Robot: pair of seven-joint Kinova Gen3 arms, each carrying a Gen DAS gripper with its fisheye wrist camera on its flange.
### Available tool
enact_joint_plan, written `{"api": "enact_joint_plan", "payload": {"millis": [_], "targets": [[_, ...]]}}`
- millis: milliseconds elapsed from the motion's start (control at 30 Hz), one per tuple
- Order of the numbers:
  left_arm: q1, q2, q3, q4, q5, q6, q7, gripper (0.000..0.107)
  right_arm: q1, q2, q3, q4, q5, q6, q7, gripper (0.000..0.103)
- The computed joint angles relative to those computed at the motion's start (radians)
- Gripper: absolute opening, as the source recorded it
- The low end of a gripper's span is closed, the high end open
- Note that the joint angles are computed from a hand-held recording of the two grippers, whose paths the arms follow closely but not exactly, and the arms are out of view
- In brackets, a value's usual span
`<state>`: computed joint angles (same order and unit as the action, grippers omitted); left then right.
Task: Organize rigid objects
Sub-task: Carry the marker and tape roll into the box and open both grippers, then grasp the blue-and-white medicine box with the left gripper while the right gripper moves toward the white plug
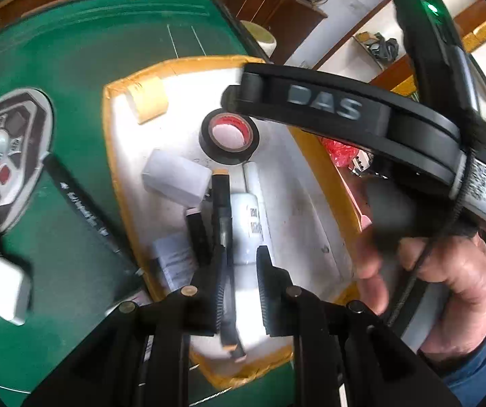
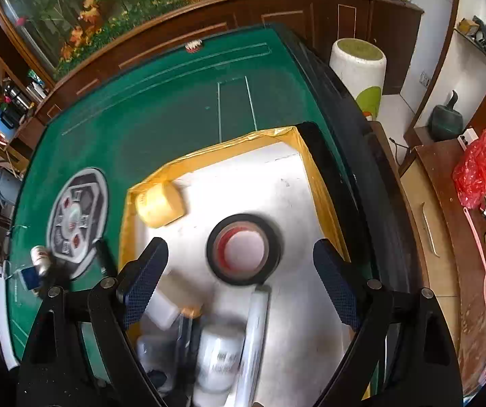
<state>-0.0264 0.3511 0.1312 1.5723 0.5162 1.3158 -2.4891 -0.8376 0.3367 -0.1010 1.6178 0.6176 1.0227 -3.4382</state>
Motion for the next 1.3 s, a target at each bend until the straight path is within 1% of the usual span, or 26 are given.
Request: {"api": "enact_joint_plan", "payload": {"millis": [67,100,200,267,400,433,533,567,633,733,800,833,867,900,933,967,1000,1067,1133,1167,1233,1267,1300], "targets": [[-0.019,-0.017,-0.021,0.001,0.014,0.017,-0.040,0.017,-0.037,-0.012,0.001,0.001,0.029,0.016,-0.061,0.088],[-0.027,-0.013,-0.027,-0.017,0.018,0.032,-0.048,0.017,-0.051,-0.017,-0.005,0.000,0.038,0.019,-0.085,0.088],[-0.068,-0.024,-0.039,-0.025,0.026,0.046,-0.096,0.017,-0.096,-0.012,-0.021,-0.018,0.072,0.029,-0.154,0.088],[-0.096,-0.035,-0.056,-0.018,0.035,0.052,-0.139,0.017,-0.113,0.001,-0.030,-0.032,0.084,0.012,-0.178,0.088],[-0.153,-0.044,-0.080,-0.009,0.036,0.050,-0.213,0.017,-0.147,0.046,-0.037,-0.099,0.082,0.005,-0.153,0.088],[-0.154,-0.041,-0.085,-0.011,0.039,0.045,-0.218,0.017,-0.159,0.057,-0.034,-0.117,0.083,0.007,-0.142,0.088],[-0.191,-0.011,-0.099,-0.063,0.027,0.041,-0.221,0.017,-0.185,0.083,-0.027,-0.167,0.072,0.014,-0.095,0.088],[-0.187,0.000,-0.103,-0.076,0.026,0.016,-0.210,0.017,-0.195,0.087,-0.022,-0.175,0.070,0.011,-0.090,0.088],[-0.219,0.035,-0.094,-0.134,0.034,-0.026,-0.174,0.017,-0.211,0.098,-0.013,-0.196,0.063,0.014,-0.079,0.088],[-0.245,0.125,-0.077,-0.270,0.012,-0.075,-0.056,0.017,-0.232,0.117,-0.004,-0.227,0.045,0.033,-0.060,0.088],[-0.207,0.195,-0.111,-0.363,-0.039,-0.107,0.024,0.017,-0.241,0.122,0.000,-0.233,0.029,0.033,-0.057,0.088],[-0.180,0.236,-0.142,-0.409,-0.053,-0.101,0.064,0.017,-0.245,0.122,0.002,-0.234,0.024,0.034,-0.058,0.088],[-0.171,0.282,-0.157,-0.455,-0.072,-0.079,0.105,0.017,-0.251,0.123,0.005,-0.234,0.022,0.036,-0.062,0.088],[-0.177,0.324,-0.153,-0.502,-0.086,-0.040,0.146,0.017,-0.256,0.124,0.007,-0.236,0.019,0.040,-0.064,0.088],[-0.202,0.352,-0.136,-0.532,-0.089,-0.002,0.174,0.017,-0.261,0.125,0.008,-0.238,0.017,0.043,-0.065,0.088],[-0.230,0.368,-0.101,-0.544,-0.103,0.023,0.186,0.017,-0.266,0.126,0.009,-0.239,0.015,0.049,-0.068,0.088],[-0.256,0.367,-0.068,-0.537,-0.116,0.033,0.182,0.017,-0.270,0.127,0.010,-0.240,0.011,0.056,-0.074,0.088],[-0.310,0.339,-0.011,-0.472,-0.123,0.046,0.124,0.017,-0.274,0.125,0.010,-0.235,0.006,0.052,-0.086,0.088],[-0.352,0.304,0.002,-0.401,-0.108,0.076,0.062,0.017,-0.273,0.122,0.009,-0.224,-0.001,0.040,-0.101,0.088],[-0.363,0.292,-0.006,-0.375,-0.100,0.086,0.031,0.017,-0.273,0.122,0.010,-0.222,-0.001,0.036,-0.104,0.088],[-0.409,0.267,-0.008,-0.339,-0.083,0.113,-0.007,0.017,-0.275,0.124,0.008,-0.227,-0.001,0.040,-0.099,0.088],[-0.442,0.255,-0.014,-0.319,-0.055,0.127,-0.031,0.017,-0.277,0.125,0.008,-0.230,0.000,0.043,-0.097,0.088],[-0.458,0.243,-0.019,-0.308,-0.038,0.130,-0.048,0.018,-0.278,0.126,0.008,-0.232,0.001,0.045,-0.095,0.088]]}}
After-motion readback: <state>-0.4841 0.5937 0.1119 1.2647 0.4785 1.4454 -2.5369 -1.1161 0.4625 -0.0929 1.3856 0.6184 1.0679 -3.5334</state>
